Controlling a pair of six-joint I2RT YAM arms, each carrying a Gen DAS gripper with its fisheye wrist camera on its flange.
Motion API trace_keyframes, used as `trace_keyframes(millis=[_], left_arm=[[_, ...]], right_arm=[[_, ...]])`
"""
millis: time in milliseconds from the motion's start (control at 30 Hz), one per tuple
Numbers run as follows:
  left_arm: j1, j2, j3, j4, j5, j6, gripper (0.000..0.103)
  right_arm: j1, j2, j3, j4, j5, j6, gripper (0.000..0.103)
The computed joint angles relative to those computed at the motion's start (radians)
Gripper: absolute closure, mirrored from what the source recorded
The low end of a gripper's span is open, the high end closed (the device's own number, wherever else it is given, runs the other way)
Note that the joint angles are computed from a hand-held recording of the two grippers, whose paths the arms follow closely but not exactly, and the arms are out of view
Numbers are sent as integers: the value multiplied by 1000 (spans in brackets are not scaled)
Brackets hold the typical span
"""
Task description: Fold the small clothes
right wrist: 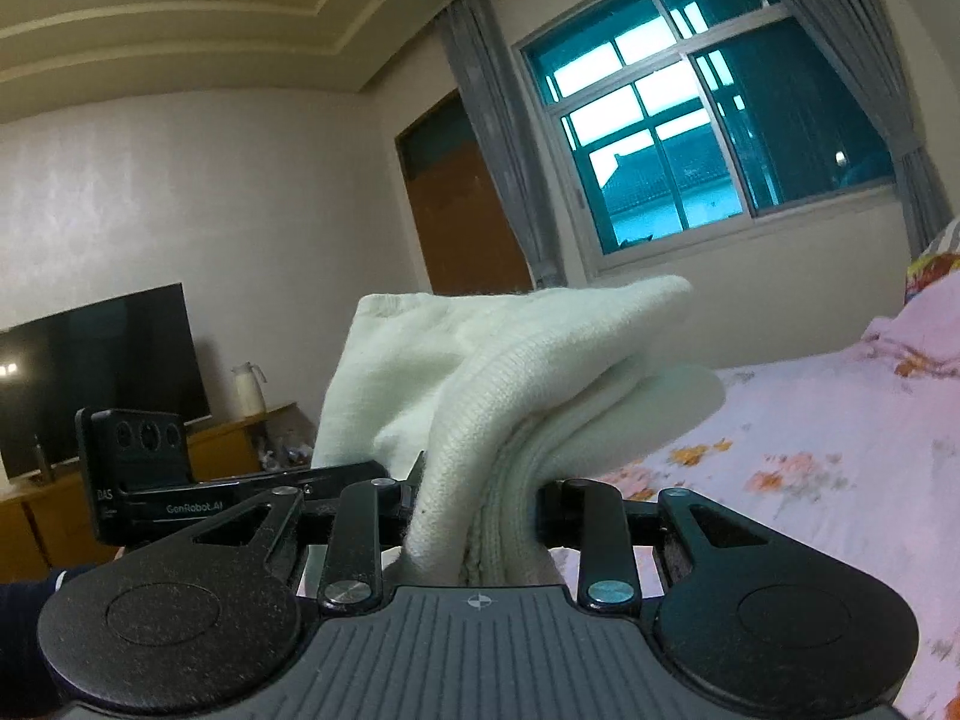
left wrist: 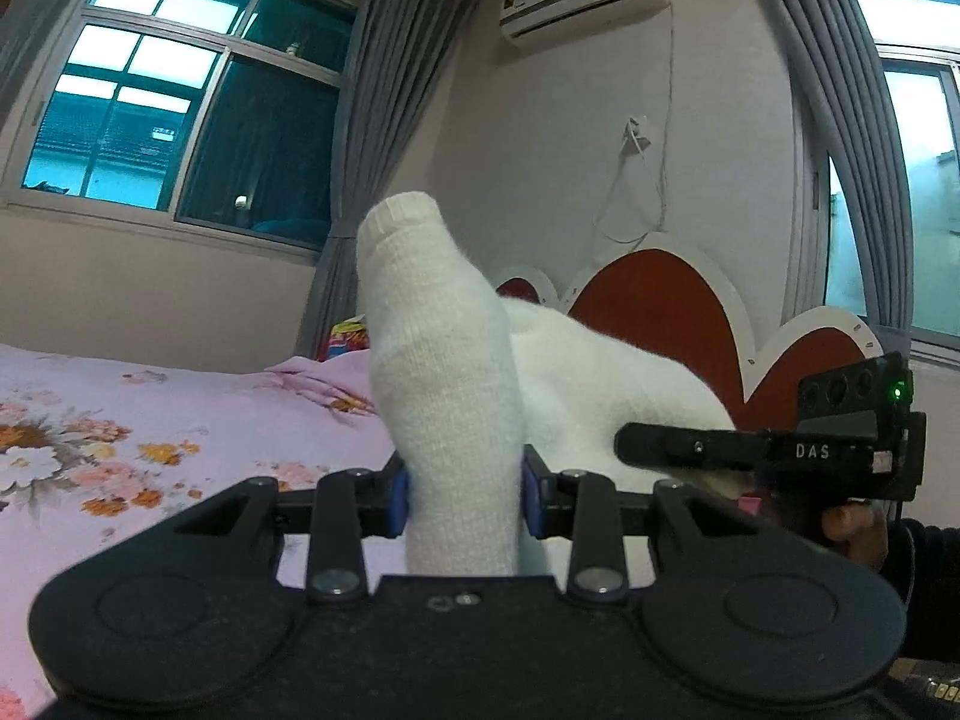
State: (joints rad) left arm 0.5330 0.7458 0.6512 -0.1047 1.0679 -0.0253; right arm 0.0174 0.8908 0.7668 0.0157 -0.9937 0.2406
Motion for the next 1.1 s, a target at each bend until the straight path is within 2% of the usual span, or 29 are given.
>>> trace_keyframes(millis=[200,267,433,533,633,700,733,767,800,833,867,900,933,967,1000,1067,1100], left_arm=[[40,32,-2,77,30,-35,70],[28,98,11,102,25,-21,69],[-52,411,106,240,-71,6,69],[-108,652,227,312,-140,3,69],[-156,897,407,305,-208,16,69],[-183,1066,572,233,-262,37,68],[-197,1173,693,156,-305,43,61],[-204,1267,814,49,-334,50,60],[-208,1363,940,-71,-365,52,60],[-205,1455,1047,-175,-393,17,60],[-192,1512,1104,-242,-374,-10,59],[-163,1541,1111,-262,-289,-25,59],[-132,1532,1067,-249,-217,-25,58],[-106,1502,995,-209,-166,-27,58],[-72,1485,949,-231,-89,12,58],[-18,1478,900,-335,51,104,58],[-1,1481,895,-426,94,183,58]], right_arm=[[52,32,10,44,51,10,73],[40,142,39,100,38,-11,73],[81,437,173,187,74,15,73],[110,675,327,228,111,57,73],[124,928,549,200,136,117,73],[134,1116,770,84,156,139,73],[140,1209,895,0,175,142,73],[146,1307,1021,-75,207,154,71],[153,1407,1147,-157,238,163,61],[158,1493,1272,-270,286,159,60],[158,1561,1377,-374,338,148,60],[142,1603,1432,-432,323,134,60],[113,1619,1436,-449,248,134,60],[83,1604,1390,-441,178,135,60],[56,1560,1294,-400,125,121,58],[7,1483,1146,-387,34,44,55],[-7,1455,1103,-415,-2,0,54]])
